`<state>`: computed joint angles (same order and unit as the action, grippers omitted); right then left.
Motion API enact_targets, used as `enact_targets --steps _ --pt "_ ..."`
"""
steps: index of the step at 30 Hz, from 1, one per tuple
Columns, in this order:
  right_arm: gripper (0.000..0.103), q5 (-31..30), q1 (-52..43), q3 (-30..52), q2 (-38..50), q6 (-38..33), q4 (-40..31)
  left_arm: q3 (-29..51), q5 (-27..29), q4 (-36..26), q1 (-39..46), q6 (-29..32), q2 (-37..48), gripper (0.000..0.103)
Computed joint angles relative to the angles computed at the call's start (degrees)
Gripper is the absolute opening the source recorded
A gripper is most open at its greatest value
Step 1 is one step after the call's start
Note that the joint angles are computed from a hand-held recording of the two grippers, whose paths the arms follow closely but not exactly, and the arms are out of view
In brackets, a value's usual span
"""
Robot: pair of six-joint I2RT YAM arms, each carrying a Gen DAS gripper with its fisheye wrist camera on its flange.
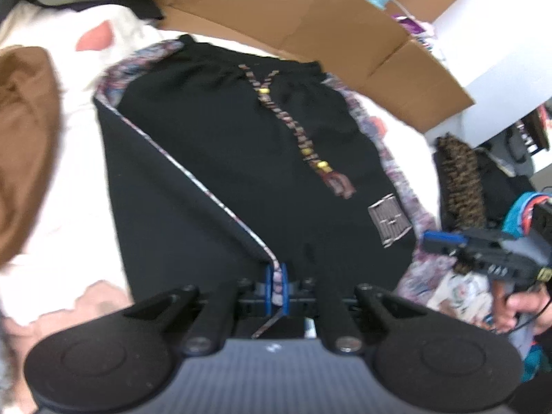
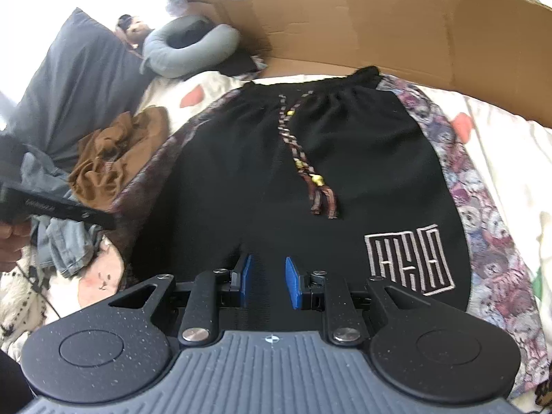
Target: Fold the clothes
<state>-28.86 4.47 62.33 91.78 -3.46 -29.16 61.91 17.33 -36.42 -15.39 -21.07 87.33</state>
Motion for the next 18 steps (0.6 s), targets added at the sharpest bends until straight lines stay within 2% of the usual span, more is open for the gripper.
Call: enact_targets --steps 2,8,10,12,18 --pt "0.028 -0.18 0.94 -0.11 -0.23 -0.20 0.42 -0.89 0.97 3.50 -1.55 -2.34 0.58 0.006" --pt "0.029 -1.53 3.29 -0.27 -0.19 -0.29 2.13 -0.38 1.95 8.04 -4.96 -7.17 3.32 0.006" --pt "0.031 -1.25 4.46 -0.39 -0.11 -0.35 2.56 0.09 2.43 9.38 -5.27 -8.69 4.37 0.006" --pt "0.043 -0.07 5.98 -0.86 -0.32 -0.47 3.31 0.84 2.65 10.40 -5.71 -9.93 5.69 0.006" --pt "0.043 0.04 10.24 -1.95 0.80 -1.49 6.12 2.50 3.96 11.95 -7.95 -10.95 7.69 0.006"
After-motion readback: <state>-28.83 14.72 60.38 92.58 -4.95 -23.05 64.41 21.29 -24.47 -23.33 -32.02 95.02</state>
